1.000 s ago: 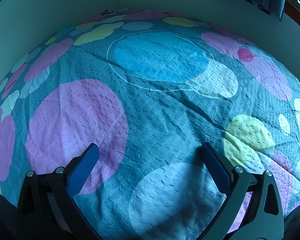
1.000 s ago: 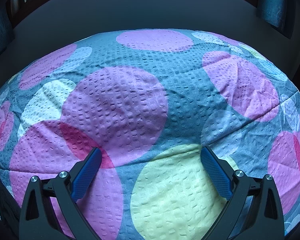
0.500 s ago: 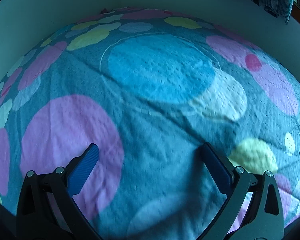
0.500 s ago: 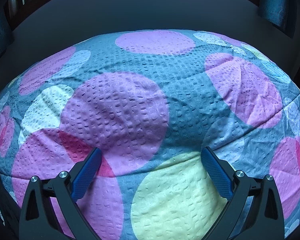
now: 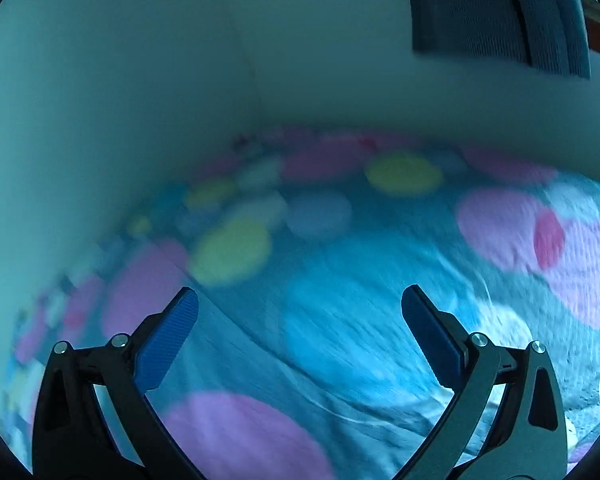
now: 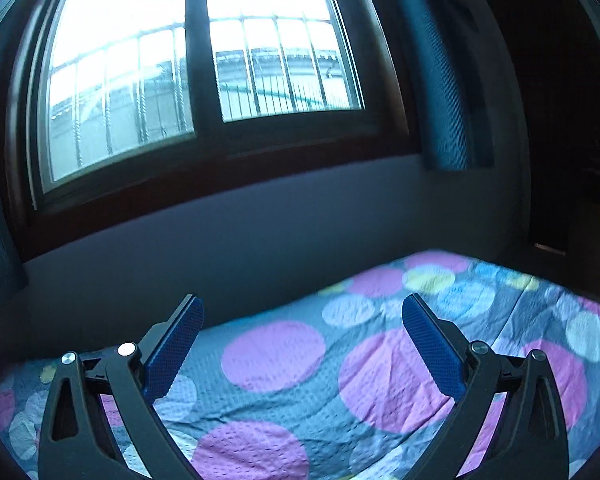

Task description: Fold small clothes

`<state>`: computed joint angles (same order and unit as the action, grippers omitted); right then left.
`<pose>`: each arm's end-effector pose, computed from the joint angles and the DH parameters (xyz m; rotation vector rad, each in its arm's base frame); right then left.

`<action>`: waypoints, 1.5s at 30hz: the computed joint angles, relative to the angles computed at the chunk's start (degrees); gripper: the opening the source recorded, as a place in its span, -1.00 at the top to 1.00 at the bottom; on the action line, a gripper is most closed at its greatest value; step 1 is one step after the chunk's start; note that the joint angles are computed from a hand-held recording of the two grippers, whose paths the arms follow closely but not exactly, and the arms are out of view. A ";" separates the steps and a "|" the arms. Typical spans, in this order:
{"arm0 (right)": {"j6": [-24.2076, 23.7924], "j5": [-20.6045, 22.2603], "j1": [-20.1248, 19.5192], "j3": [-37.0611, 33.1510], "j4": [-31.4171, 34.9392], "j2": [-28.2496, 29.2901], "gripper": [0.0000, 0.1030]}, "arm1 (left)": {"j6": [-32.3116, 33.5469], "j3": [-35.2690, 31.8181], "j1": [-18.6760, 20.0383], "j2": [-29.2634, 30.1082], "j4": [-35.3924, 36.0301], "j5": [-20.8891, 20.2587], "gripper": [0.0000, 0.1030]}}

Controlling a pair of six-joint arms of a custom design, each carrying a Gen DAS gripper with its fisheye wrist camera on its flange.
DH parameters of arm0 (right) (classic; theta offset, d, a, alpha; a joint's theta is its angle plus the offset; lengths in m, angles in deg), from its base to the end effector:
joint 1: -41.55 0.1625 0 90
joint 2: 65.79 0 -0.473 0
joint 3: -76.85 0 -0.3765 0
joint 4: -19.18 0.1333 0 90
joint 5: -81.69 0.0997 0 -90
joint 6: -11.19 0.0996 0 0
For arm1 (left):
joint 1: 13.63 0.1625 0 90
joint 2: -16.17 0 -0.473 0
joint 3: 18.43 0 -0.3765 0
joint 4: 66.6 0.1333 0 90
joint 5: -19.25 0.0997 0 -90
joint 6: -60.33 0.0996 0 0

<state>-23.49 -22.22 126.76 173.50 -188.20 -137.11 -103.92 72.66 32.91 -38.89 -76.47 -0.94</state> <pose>0.0601 -0.5919 0.5526 0.2458 -1.8090 1.6924 -0.1797 -0.5193 0.2545 -0.3173 1.4735 -1.0659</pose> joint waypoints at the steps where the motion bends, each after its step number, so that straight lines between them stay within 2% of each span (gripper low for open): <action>1: -2.67 1.56 0.47 1.69 -1.86 -1.29 -0.93 | -3.60 -0.25 -1.82 0.15 4.11 -1.39 -0.96; 3: -5.76 1.74 1.69 6.30 -1.50 -4.63 -0.93 | -4.31 1.43 -5.37 -0.31 5.14 -3.58 -0.96; 4: -6.68 0.87 2.10 8.92 1.10 -6.69 -0.93 | -1.28 3.84 -8.17 -1.32 2.05 -3.94 -0.96; 6: -7.63 -0.11 1.80 14.33 7.29 -11.16 -0.93 | 9.53 8.26 -12.55 -4.16 -9.33 -4.44 -0.96; 9: -9.60 1.35 -0.45 22.91 11.98 -16.68 -0.93 | 22.16 16.81 -20.47 -5.51 -27.32 -6.73 -0.96; 10: -10.47 3.11 -2.02 25.22 14.41 -18.50 -0.93 | 26.18 18.78 -22.33 -5.77 -33.32 -7.33 -0.96; 13: -11.30 5.36 -4.53 32.27 18.94 -24.18 -0.93 | 35.64 23.78 -28.25 -4.68 -51.32 -10.61 -0.96; 15: -10.40 7.20 -6.07 36.04 21.51 -28.07 -0.93 | 39.34 27.08 -31.77 -4.04 -62.41 -12.79 -0.96; 19: -10.54 9.04 -9.14 40.64 28.45 -35.20 -0.93 | 44.63 27.37 -36.70 0.84 -71.25 -17.44 -0.96; 23: -11.59 12.25 -13.15 43.34 33.84 -41.83 -0.93 | 47.90 26.81 -40.61 5.05 -75.89 -22.21 -0.96; 27: -13.07 15.47 -16.81 45.39 36.76 -46.94 -0.93 | 47.02 24.64 -43.72 8.40 -75.37 -25.89 -0.96; 31: -14.20 17.95 -19.60 46.59 40.06 -50.71 -0.93 | 46.12 25.20 -46.64 8.96 -78.04 -25.78 -0.96; 39: -15.95 19.35 -19.58 47.66 41.23 -53.70 -0.93 | 44.66 23.63 -49.07 9.72 -75.21 -27.17 -0.96; 45: -15.05 19.69 -19.74 47.08 44.53 -54.96 -0.93 | 46.56 24.86 -49.78 8.54 -79.80 -28.53 -0.96</action>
